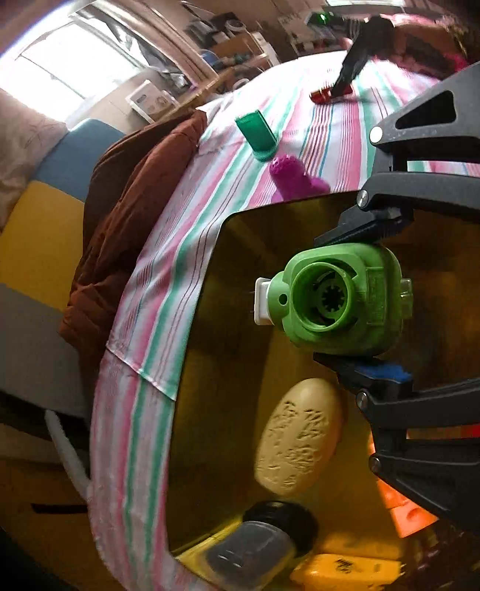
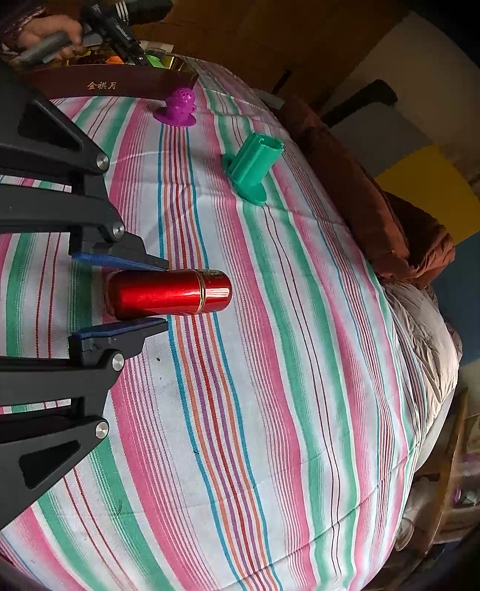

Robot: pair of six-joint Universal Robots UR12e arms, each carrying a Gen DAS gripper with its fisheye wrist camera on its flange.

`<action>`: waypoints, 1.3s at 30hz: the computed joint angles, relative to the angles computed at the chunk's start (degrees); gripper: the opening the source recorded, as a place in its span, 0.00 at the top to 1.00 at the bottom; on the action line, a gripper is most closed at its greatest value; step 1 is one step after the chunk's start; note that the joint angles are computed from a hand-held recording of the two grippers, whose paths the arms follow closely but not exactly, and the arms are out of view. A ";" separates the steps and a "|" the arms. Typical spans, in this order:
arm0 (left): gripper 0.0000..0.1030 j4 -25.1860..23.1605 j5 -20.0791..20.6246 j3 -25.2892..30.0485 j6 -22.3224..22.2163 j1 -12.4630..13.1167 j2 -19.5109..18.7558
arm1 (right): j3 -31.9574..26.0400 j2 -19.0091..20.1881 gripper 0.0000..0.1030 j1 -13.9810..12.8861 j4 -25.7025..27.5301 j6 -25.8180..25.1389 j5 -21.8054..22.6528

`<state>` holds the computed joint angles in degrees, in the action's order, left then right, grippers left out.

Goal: Organize rigid objects
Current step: 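Carry the green piece into the gold tray and open the left gripper, then withdraw the left gripper from the green piece while the right gripper holds the red cylinder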

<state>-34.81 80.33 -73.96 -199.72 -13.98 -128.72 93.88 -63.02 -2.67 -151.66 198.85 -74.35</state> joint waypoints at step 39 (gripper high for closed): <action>0.45 27.00 3.10 -25.23 5.12 -0.12 13.83 | -0.51 -1.01 0.76 4.19 -0.07 -6.07 9.79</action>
